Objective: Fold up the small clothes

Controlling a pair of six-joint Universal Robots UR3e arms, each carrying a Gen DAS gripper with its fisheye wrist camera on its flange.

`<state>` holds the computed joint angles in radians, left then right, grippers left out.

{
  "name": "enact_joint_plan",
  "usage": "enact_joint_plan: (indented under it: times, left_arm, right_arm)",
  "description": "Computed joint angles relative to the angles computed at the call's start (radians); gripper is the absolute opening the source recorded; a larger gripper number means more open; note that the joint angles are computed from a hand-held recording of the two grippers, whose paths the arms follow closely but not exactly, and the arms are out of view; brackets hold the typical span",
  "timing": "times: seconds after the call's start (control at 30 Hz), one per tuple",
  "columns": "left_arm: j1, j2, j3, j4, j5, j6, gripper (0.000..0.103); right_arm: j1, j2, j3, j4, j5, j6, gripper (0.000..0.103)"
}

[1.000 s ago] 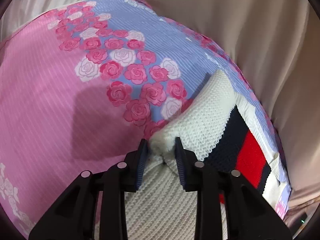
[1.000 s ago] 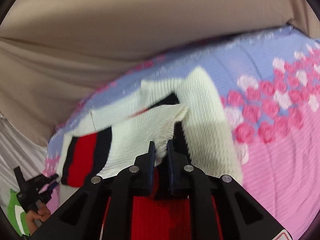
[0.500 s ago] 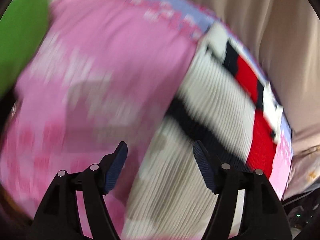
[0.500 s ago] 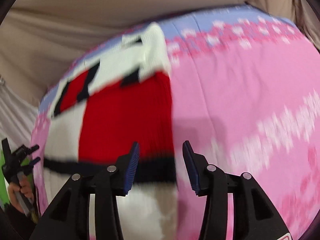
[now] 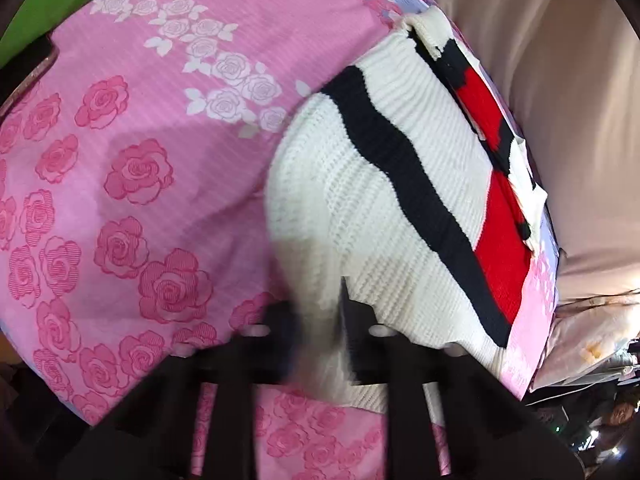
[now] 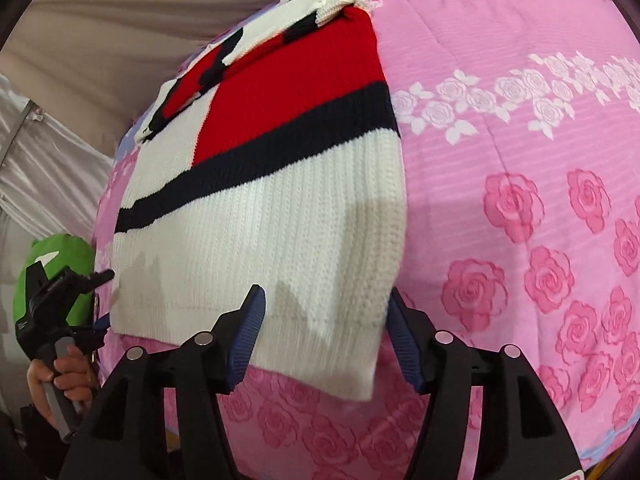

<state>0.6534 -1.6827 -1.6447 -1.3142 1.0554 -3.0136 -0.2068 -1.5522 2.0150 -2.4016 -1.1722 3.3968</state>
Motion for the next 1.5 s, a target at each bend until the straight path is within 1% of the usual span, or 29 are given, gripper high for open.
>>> enact_joint_plan:
  times: [0.03, 0.07, 0.1, 0.2, 0.27, 0.33, 0.37, 0.47, 0.6, 0.7, 0.73, 0.8, 0.83, 0.87, 0.9, 0.97, 1.03, 1.07, 1.13, 1.17, 1.2, 1.23, 1.27, 1.3, 1.33, 1.37, 1.4, 1.47, 1.5]
  left_arm:
    - [0.005, 0.014, -0.001, 0.003, -0.004, 0.004, 0.012]
    - [0.011, 0.038, 0.007, -0.008, 0.001, 0.016, 0.011]
    - [0.017, 0.05, 0.019, -0.028, -0.002, 0.037, 0.011]
    - [0.043, 0.089, 0.048, -0.101, -0.017, 0.087, 0.011]
    - [0.063, 0.124, 0.052, -0.181, -0.024, 0.152, 0.011]
    - [0.077, 0.176, 0.011, -0.229, -0.016, 0.225, 0.011]
    - [0.082, 0.199, -0.005, -0.253, 0.0, 0.251, 0.011]
    - [0.112, 0.313, -0.115, -0.356, 0.072, 0.38, 0.01]
    - [0.204, 0.408, -0.204, -0.502, 0.159, 0.494, 0.01]
    - [0.274, 0.424, -0.178, -0.601, 0.215, 0.565, 0.01]
    - [0.285, 0.438, -0.16, -0.635, 0.243, 0.615, 0.01]
    - [0.298, 0.478, -0.139, -0.696, 0.301, 0.698, 0.01]
    - [0.303, 0.487, -0.121, -0.726, 0.318, 0.712, 0.01]
    - [0.316, 0.477, -0.085, -0.762, 0.311, 0.72, 0.01]
    - [0.32, 0.465, -0.058, -0.772, 0.297, 0.713, 0.01]
    - [0.298, 0.402, 0.022, -0.76, 0.216, 0.654, 0.01]
    - [0.245, 0.329, 0.092, -0.694, 0.123, 0.58, 0.01]
    - [0.21, 0.284, 0.131, -0.652, 0.072, 0.537, 0.01]
    - [0.133, 0.191, 0.207, -0.566, -0.01, 0.441, 0.01]
    - [0.099, 0.149, 0.241, -0.518, -0.032, 0.398, 0.01]
    - [0.034, 0.076, 0.3, -0.413, -0.05, 0.323, 0.01]
    - [0.003, 0.013, 0.359, -0.365, -0.056, 0.294, 0.01]
    - [-0.041, -0.05, 0.417, -0.301, -0.055, 0.241, 0.01]
    - [-0.077, -0.097, 0.46, -0.258, -0.057, 0.194, 0.01]
    - [-0.116, -0.177, 0.546, -0.221, -0.064, 0.14, 0.01]
    - [-0.142, -0.238, 0.629, -0.226, -0.052, 0.104, 0.01]
    - [-0.179, -0.324, 0.734, -0.204, -0.039, 0.061, 0.01]
    - [-0.253, -0.491, 0.943, -0.165, 0.012, -0.026, 0.01]
    - [-0.271, -0.555, 1.048, -0.21, 0.03, -0.036, 0.01]
  right_arm:
    - [-0.004, 0.016, -0.013, 0.009, 0.021, 0.002, 0.018]
    - [-0.016, 0.022, -0.027, 0.02, 0.041, 0.009, 0.01]
    - [-0.029, -0.001, -0.021, 0.018, 0.053, 0.013, 0.008]
    - [-0.064, -0.096, -0.042, 0.067, 0.043, -0.024, 0.007]
    - [-0.096, -0.144, -0.068, 0.122, 0.042, -0.054, 0.007]
    - [-0.132, -0.199, -0.096, 0.219, 0.044, -0.113, 0.006]
    - [-0.136, -0.221, -0.11, 0.272, 0.026, -0.151, 0.006]
    - [-0.136, -0.27, -0.127, 0.4, -0.035, -0.24, 0.006]
    - [-0.206, -0.433, -0.063, 0.663, -0.076, -0.384, 0.006]
    - [-0.26, -0.55, -0.024, 0.86, -0.1, -0.493, 0.006]
    - [-0.277, -0.581, -0.02, 0.935, -0.098, -0.53, 0.006]
    - [-0.265, -0.608, -0.035, 1.035, -0.101, -0.577, 0.006]
    - [-0.252, -0.61, -0.049, 1.071, -0.107, -0.593, 0.006]
    - [-0.241, -0.612, -0.064, 1.101, -0.112, -0.603, 0.006]
    - [-0.246, -0.616, -0.081, 1.134, -0.117, -0.618, 0.006]
    - [-0.296, -0.628, -0.109, 1.176, -0.097, -0.641, 0.006]
    - [-0.375, -0.632, -0.139, 1.168, -0.04, -0.65, 0.006]
    - [-0.398, -0.625, -0.147, 1.148, -0.01, -0.638, 0.005]
    - [-0.447, -0.592, -0.162, 1.047, 0.073, -0.598, 0.005]
    - [-0.473, -0.567, -0.165, 0.991, 0.128, -0.572, 0.005]
    - [-0.482, -0.53, -0.168, 0.925, 0.165, -0.539, 0.005]
    - [-0.468, -0.484, -0.167, 0.825, 0.194, -0.474, 0.005]
    - [-0.443, -0.42, -0.172, 0.711, 0.211, -0.404, 0.005]
    - [-0.404, -0.331, -0.191, 0.574, 0.215, -0.318, 0.005]
    - [-0.391, -0.277, -0.199, 0.488, 0.217, -0.267, 0.005]
    - [-0.374, -0.186, -0.231, 0.387, 0.23, -0.201, 0.005]
    - [-0.341, -0.096, -0.289, 0.314, 0.211, -0.139, 0.005]
    - [-0.31, 0.053, -0.405, 0.242, 0.189, -0.082, 0.005]
    - [-0.284, 0.139, -0.485, 0.212, 0.162, -0.041, 0.005]
